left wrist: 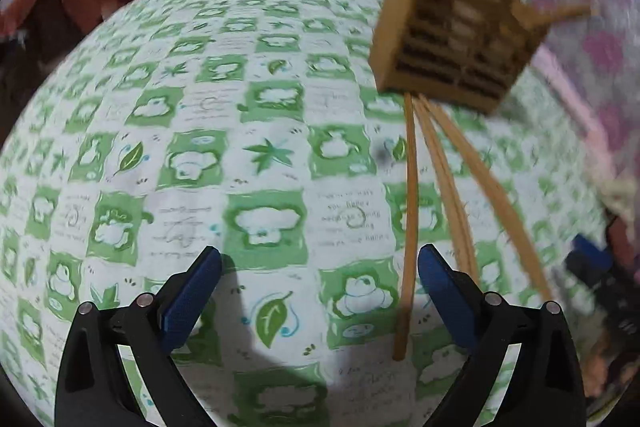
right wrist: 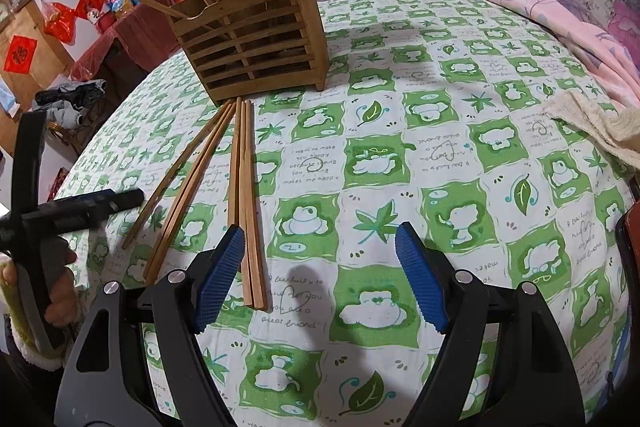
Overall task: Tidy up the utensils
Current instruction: 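Close the left gripper on a chopstick while the right gripper grasps another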
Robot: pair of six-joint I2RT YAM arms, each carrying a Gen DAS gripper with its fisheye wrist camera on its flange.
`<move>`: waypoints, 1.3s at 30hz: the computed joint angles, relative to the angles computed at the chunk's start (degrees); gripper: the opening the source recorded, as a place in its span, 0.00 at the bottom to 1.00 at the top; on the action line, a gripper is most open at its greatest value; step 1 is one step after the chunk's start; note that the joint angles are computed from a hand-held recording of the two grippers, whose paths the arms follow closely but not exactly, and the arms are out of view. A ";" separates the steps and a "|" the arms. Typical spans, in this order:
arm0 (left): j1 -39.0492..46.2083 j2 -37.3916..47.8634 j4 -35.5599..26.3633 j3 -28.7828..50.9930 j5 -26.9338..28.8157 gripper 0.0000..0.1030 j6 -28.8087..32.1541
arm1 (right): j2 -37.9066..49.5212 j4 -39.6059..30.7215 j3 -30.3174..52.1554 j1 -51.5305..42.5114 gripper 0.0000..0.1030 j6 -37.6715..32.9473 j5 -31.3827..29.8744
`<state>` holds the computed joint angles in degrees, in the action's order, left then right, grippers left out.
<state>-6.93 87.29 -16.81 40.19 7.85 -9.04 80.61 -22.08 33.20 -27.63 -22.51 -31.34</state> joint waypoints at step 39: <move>-9.13 -8.78 1.46 -8.05 -6.96 0.30 4.08 | -14.16 -3.49 -8.64 4.84 0.18 -13.48 6.21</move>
<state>-16.06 78.52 -15.34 32.14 0.89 -4.96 66.45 -25.57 24.56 -22.79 -35.99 -25.13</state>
